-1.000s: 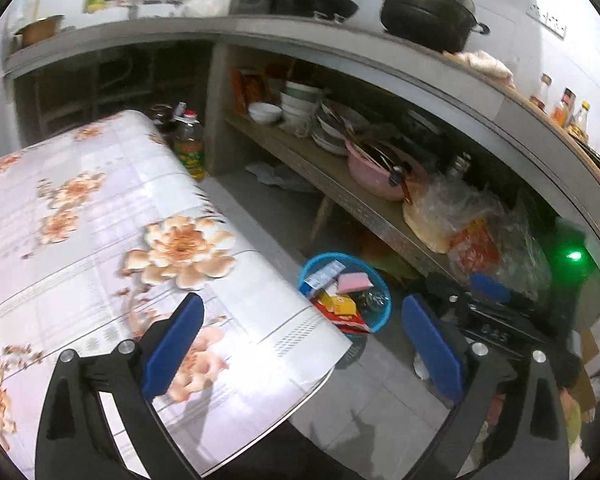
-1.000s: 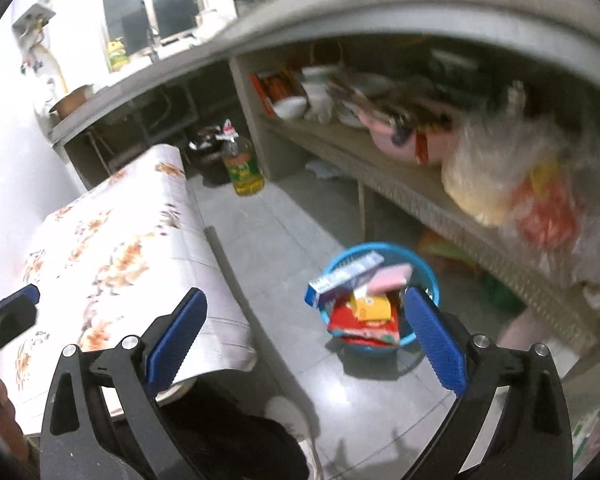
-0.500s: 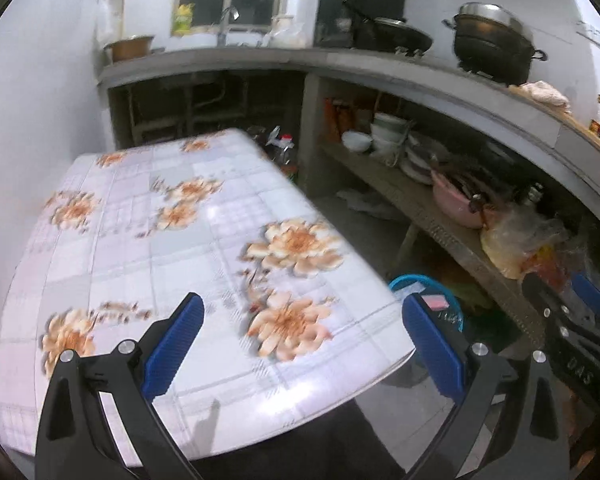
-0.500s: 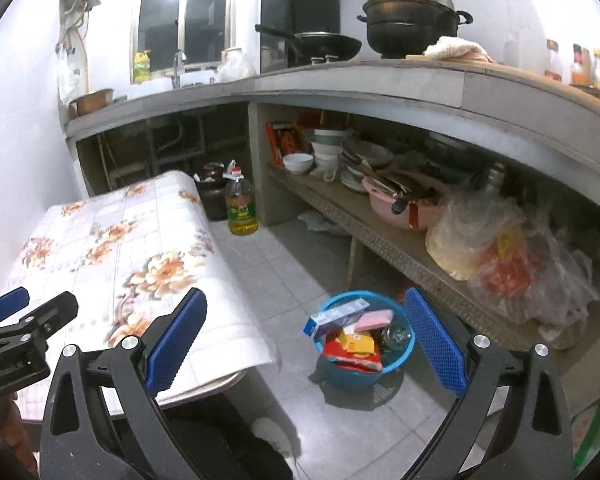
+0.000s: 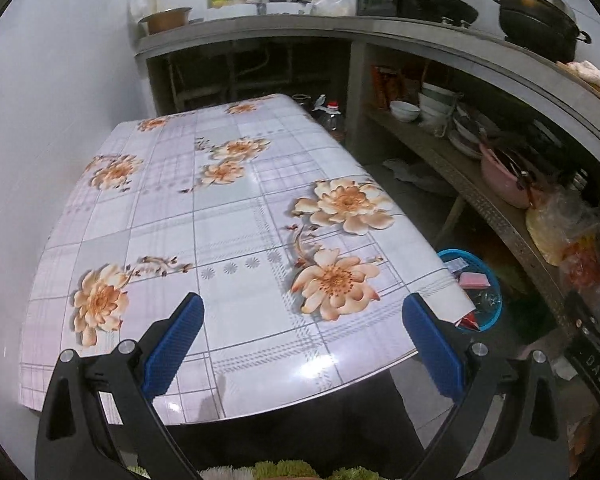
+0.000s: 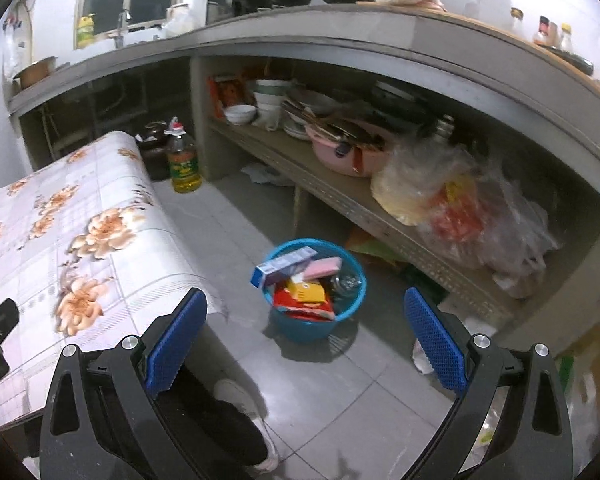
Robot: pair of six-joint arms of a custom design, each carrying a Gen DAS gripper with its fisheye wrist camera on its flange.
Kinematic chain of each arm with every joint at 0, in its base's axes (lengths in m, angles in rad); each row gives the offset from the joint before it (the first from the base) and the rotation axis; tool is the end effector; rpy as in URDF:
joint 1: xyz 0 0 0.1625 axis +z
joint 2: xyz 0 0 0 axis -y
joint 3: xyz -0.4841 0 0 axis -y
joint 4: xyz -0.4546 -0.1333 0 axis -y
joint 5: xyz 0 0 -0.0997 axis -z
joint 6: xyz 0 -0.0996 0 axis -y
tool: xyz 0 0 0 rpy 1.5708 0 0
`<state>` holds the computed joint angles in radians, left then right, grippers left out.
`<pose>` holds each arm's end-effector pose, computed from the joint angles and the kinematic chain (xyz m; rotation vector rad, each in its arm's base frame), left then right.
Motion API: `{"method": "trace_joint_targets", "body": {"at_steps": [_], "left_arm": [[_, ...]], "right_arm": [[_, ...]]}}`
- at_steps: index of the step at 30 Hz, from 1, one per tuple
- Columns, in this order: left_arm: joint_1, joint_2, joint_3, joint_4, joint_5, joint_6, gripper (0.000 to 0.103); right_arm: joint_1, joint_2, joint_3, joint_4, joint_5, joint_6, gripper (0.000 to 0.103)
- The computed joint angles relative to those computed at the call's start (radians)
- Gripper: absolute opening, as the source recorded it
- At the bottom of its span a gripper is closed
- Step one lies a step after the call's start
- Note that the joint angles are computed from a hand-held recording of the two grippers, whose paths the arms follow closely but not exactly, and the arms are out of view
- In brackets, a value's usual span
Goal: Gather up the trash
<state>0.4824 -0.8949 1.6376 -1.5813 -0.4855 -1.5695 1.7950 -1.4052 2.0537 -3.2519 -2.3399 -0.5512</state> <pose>-0.5004 -0.5120 0.1315 -0.0275 2.0634 -0.9925 0.1857 -0.5265 0.4143 0.3378 -2.0686 1.0096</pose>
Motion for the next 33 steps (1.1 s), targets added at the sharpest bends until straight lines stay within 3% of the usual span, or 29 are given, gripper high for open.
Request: {"method": "trace_joint_targets", "body": {"at_steps": [33], "left_arm": [[-0.002, 0.030, -0.045, 0.057, -0.022, -0.025, 0.097]], "right_arm": [[-0.014, -0.012, 0.011, 0.016, -0.019, 0.006, 0.095]]}}
